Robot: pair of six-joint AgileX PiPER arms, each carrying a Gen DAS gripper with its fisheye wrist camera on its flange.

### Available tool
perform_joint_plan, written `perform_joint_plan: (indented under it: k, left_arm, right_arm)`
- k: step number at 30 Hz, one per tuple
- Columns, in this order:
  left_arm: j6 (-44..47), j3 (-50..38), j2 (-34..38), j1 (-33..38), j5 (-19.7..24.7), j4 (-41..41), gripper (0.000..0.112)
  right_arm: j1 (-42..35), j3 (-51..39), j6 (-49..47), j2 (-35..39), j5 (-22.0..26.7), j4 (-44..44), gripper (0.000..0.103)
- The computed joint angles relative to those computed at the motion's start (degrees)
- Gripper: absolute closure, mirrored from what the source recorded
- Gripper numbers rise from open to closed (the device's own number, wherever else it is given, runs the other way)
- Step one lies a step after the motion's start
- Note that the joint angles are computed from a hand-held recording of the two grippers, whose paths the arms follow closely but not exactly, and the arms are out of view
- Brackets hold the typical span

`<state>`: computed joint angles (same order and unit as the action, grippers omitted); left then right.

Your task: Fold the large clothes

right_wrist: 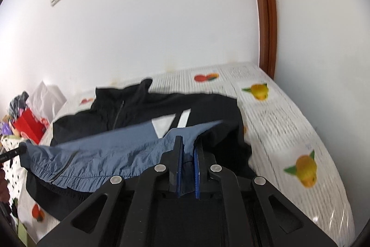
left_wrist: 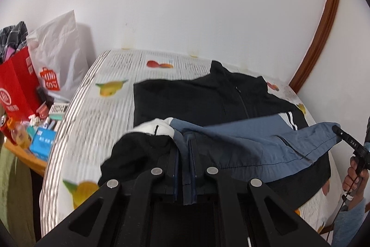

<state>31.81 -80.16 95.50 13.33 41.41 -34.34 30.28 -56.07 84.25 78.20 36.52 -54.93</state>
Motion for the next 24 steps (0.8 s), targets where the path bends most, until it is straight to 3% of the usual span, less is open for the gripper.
perform_joint_plan:
  k: [12,24]
  left_arm:
    - [-9.6,-17.3,15.5,-3.4,2.2,8.0,0.104]
    - [-13.8,-28.9,25.3,-5.9,6.6,11.3,0.101]
  right_arm:
    - [-8.1,-9.9,-6.0,11.6,-5.0,3.1,0.095]
    - [-12.2,-17.0,-12.5,21.4,-4.8,9.2,0.093]
